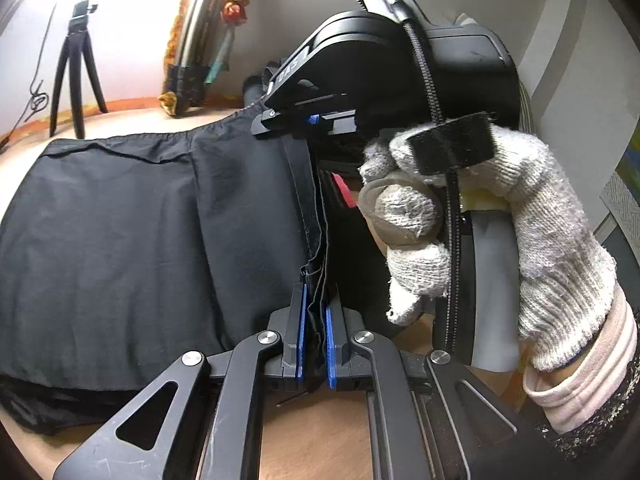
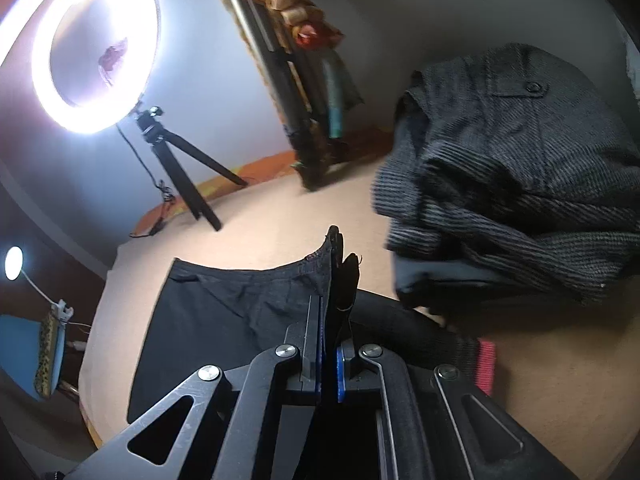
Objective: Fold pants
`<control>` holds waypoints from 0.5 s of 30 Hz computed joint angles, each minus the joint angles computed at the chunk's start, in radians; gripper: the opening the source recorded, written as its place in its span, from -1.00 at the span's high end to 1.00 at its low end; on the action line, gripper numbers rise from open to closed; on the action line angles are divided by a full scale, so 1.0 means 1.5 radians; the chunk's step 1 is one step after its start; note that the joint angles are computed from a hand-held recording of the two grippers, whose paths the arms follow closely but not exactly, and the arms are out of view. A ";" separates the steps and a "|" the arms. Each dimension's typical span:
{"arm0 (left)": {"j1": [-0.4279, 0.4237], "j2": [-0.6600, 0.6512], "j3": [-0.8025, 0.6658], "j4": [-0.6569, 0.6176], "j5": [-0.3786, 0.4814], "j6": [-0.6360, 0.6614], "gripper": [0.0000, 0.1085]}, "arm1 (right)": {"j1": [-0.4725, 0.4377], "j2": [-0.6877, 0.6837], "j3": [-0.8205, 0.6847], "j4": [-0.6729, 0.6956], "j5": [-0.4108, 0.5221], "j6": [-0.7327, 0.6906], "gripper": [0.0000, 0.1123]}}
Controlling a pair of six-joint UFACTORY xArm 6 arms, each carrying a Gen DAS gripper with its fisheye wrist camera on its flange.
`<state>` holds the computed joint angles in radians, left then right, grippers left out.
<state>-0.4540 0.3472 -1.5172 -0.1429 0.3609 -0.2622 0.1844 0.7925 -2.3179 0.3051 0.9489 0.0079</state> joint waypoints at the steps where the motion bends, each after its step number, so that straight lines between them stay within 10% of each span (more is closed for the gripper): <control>1: 0.005 0.020 -0.024 -0.010 0.007 0.011 0.88 | -0.001 0.001 0.001 -0.005 0.001 0.000 0.96; 15: 0.024 -0.061 0.059 0.026 0.048 0.011 0.48 | 0.018 0.024 -0.019 -0.144 0.009 0.047 0.87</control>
<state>-0.4175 0.2554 -1.4295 -0.1041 0.4322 -0.2453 0.2108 0.8284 -2.3460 0.0896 0.9622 0.0782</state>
